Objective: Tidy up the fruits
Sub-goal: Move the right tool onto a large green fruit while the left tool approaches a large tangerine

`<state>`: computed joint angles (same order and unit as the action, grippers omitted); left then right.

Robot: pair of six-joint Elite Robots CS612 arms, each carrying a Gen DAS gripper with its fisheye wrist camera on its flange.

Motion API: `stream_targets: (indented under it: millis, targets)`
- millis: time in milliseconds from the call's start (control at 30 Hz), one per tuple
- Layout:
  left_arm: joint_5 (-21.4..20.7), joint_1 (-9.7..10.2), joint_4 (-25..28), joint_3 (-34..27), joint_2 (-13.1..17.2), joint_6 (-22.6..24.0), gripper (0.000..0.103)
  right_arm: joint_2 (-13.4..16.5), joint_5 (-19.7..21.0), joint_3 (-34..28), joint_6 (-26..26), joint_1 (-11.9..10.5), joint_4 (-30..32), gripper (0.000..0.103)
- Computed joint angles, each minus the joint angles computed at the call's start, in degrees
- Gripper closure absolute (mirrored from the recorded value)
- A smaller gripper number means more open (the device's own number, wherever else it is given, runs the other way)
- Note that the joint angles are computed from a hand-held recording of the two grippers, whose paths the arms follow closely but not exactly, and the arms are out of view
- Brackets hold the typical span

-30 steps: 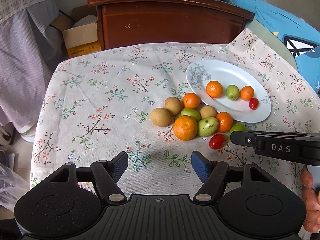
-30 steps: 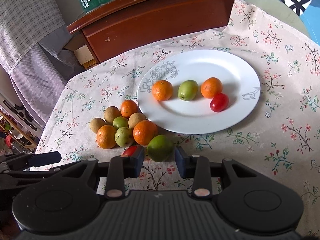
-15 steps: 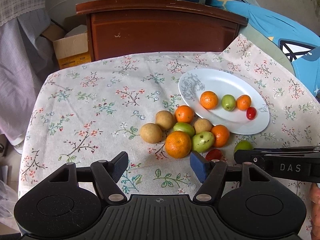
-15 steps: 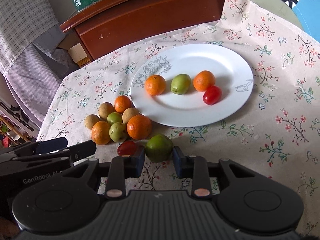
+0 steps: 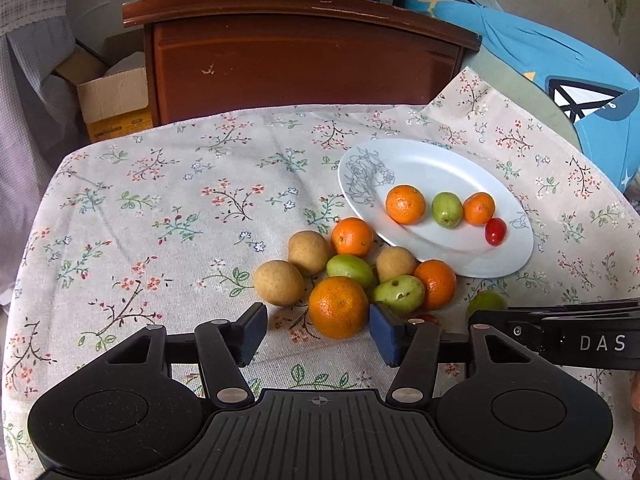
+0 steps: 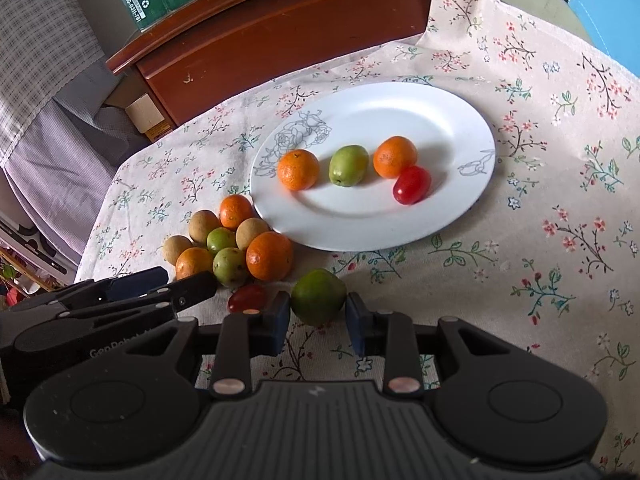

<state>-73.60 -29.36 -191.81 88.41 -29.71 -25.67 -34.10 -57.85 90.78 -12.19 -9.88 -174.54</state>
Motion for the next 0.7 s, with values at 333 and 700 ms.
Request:
stream_targets:
  millis: [333, 700]
  targets:
    - [-2.1, -0.02, -1.3, 0.4, -0.1, 2.3, 0.073, 0.0, -0.1, -0.1, 0.0, 0.1, 0.1, 0.072]
    - [-1.5, 0.07, 0.3, 1.8, -1.1, -1.0, 0.072, 0.1, 0.2, -0.2, 0.4, 0.0, 0.3, 0.072]
